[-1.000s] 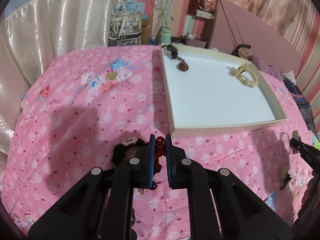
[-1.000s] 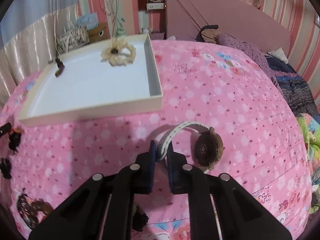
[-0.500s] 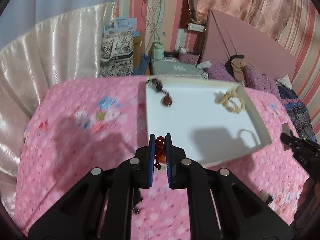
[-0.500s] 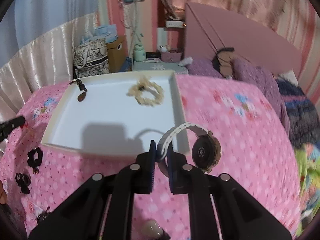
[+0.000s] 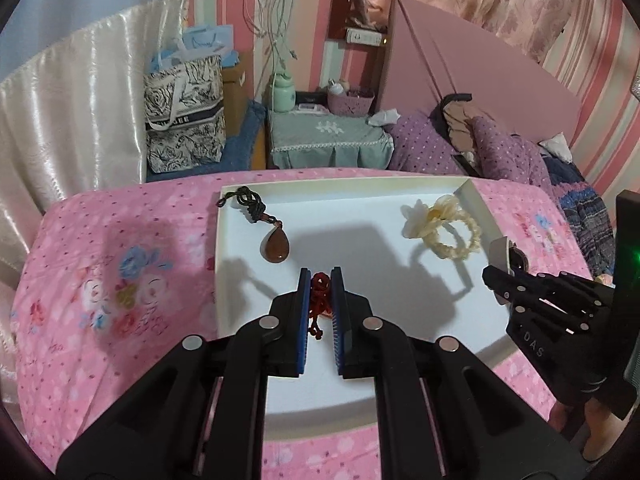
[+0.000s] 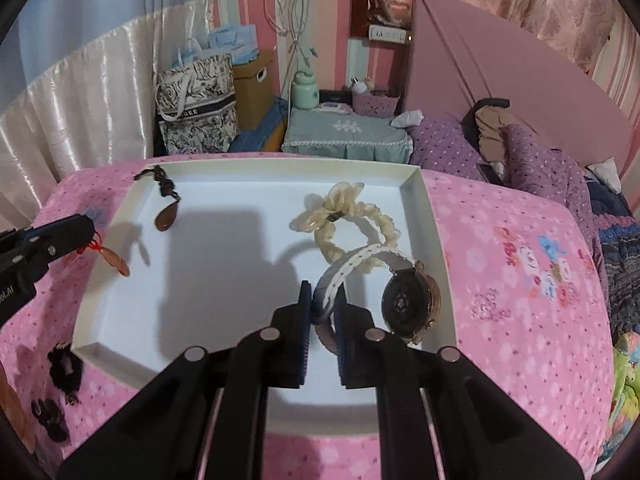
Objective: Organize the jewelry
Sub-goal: 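Carry the charm with left gripper while right gripper carries the watch over the tray, then open left gripper releasing the charm while right gripper releases the watch into the tray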
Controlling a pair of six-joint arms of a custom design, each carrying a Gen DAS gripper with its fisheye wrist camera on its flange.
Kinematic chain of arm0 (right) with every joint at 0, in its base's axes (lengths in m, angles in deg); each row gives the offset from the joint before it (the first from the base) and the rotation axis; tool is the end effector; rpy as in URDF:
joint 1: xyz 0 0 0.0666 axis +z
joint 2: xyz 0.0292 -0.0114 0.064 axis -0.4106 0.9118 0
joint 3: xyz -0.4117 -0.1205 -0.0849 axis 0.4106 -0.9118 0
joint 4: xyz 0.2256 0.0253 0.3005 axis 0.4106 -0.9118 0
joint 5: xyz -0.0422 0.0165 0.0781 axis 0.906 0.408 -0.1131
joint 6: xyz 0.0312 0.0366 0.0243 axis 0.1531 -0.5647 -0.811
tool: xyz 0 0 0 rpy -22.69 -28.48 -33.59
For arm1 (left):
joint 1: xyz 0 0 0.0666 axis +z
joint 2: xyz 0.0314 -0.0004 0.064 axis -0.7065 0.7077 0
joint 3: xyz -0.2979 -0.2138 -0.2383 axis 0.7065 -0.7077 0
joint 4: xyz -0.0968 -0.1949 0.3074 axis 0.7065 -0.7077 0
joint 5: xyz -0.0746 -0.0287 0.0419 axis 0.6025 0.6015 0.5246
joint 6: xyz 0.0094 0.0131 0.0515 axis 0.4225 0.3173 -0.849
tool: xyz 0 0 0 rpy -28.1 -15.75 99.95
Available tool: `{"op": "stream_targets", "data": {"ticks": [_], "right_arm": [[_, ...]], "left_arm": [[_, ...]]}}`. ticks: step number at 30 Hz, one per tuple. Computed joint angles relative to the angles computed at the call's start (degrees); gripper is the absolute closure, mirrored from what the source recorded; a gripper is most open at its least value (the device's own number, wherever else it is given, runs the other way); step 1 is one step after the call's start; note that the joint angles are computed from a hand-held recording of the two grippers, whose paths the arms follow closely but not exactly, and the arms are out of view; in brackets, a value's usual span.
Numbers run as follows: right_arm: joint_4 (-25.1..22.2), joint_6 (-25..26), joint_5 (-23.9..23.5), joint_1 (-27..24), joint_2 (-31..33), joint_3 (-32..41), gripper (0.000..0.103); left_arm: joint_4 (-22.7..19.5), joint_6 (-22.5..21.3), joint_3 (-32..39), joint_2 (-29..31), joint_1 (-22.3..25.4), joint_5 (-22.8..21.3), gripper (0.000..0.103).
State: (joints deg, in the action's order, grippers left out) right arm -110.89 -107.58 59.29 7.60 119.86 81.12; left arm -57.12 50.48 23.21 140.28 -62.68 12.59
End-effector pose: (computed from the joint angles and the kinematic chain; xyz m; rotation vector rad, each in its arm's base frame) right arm 0.4831 0.2825 0.5430 0.3380 2.5411 -0.1108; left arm 0.5524 -0.1825 0.5020 0.4836 2.4515 -0.2981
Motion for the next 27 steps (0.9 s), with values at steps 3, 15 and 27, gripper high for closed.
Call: {"op": "stream_targets", "data": {"ticks": [3, 15, 27], "right_arm": [[0.50, 0.34, -0.68, -0.93, 0.85, -0.28, 0.093], [-0.88, 2.51, 0.06, -3.37, 5.72, 3.24, 0.093], [1.88, 2.72, -1.19, -4.29, 6.59, 1.33, 0.093]], "left_arm": [[-0.37, -0.23, 1.46, 2.30, -0.12, -0.67, 0.095], [-3.48, 0.69, 9.15, 10.28, 0.24, -6.53, 0.095], [-6.59, 0.68, 12.10, 13.94, 0.13, -9.49, 0.095]]}}
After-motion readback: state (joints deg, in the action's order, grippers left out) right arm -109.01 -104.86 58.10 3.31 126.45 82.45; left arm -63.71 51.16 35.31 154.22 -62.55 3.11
